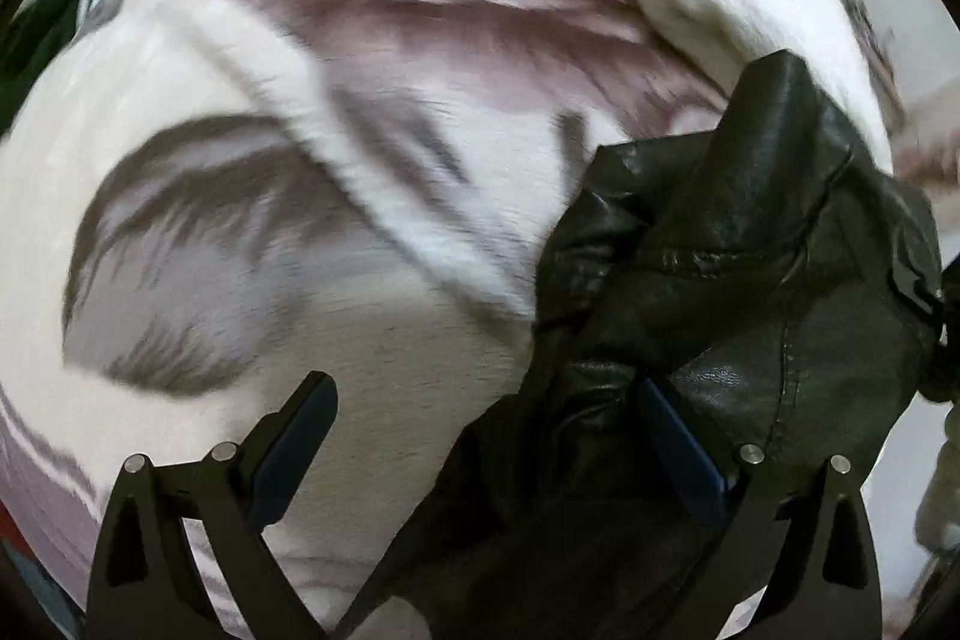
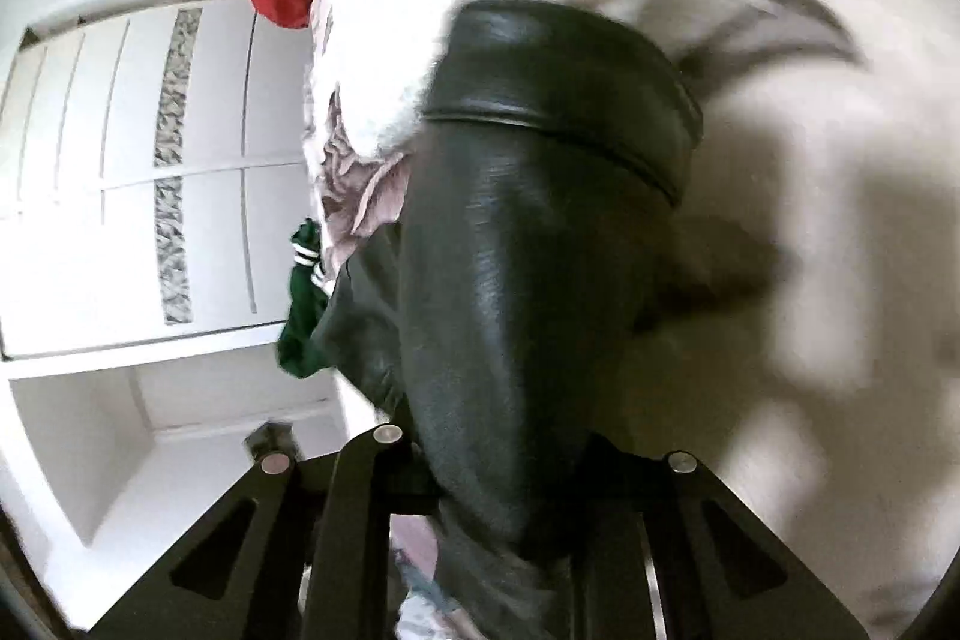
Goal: Fold large clothes
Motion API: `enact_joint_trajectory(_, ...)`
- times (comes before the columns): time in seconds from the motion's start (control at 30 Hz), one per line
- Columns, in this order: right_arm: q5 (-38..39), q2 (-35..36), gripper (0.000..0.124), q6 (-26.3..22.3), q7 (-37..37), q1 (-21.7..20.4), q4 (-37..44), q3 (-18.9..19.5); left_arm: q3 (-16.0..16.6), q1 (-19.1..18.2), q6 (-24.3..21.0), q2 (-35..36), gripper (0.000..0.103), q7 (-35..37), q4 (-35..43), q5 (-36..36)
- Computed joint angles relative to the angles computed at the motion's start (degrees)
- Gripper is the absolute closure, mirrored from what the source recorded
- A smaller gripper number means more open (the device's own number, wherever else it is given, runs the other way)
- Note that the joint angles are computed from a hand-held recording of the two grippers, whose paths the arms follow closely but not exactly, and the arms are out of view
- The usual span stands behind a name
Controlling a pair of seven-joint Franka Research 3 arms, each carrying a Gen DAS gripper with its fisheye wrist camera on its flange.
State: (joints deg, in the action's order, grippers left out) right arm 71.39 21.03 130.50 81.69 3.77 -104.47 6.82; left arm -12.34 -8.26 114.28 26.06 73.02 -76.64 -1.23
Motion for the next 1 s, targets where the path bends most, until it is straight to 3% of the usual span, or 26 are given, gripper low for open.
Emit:
enact_joint_trajectory(0.1, 2.04, 4.45, 0.068, -4.39, -4.11, -2.13, 0.96, 0.19, -0.68, 0.44, -0.07, 1.75, 0.0, -0.45, 1.17, -2.41)
enact_joint_trajectory(0.2, 1.69, 12.32, 0.057, -9.81, -6.11, -2.78, 7.9, 2.26, -0.7, 0.64, -0.25, 2.33, 0.0, -0.44, 1.64, -2.97)
enact_joint_trajectory(0.27, -0.66, 15.18, 0.055, -7.63, -7.26, -0.97, 11.73, 3.14, -0.55, 0.58, 0.56, 2.07, 0.0, -0.25, 0.88, -2.57)
enact_joint_trajectory(0.33, 1.23, 14.71, 0.064, -4.04, -8.22, -0.96, 11.24, 4.42, -0.48, 0.82, 1.75, 0.9, 0.0, -0.36, -1.26, -2.72)
enact_joint_trajectory(0.37, 0.2, 13.9, 0.086, -2.06, -6.88, -0.17, 10.76, 4.19, -0.41, 0.8, 1.76, 1.31, 0.0, -0.67, -0.87, -2.73)
enact_joint_trajectory(0.47, 0.11, 9.83, 0.103, 2.49, -8.87, 0.94, 7.84, 4.99, -0.33, 0.86, 2.02, 1.51, 0.0, -1.46, -1.47, -2.85)
enact_joint_trajectory(0.6, -2.8, 4.71, 0.105, 5.37, -8.92, 3.28, 5.22, 4.47, -0.49, 0.94, 2.71, 1.86, 0.0, -1.65, -1.75, -2.92)
enact_joint_trajectory(0.83, -17.04, -2.03, 0.105, 5.42, -8.89, 7.88, 4.85, 2.33, -1.14, 3.3, 4.88, 0.36, 0.0, -0.29, -5.43, -6.95)
enact_joint_trajectory(1.0, -29.33, -7.28, 0.106, 8.8, -8.58, 12.54, 2.99, 1.15, -0.69, 6.57, 7.32, -6.84, 0.0, 0.58, -14.31, -12.46)
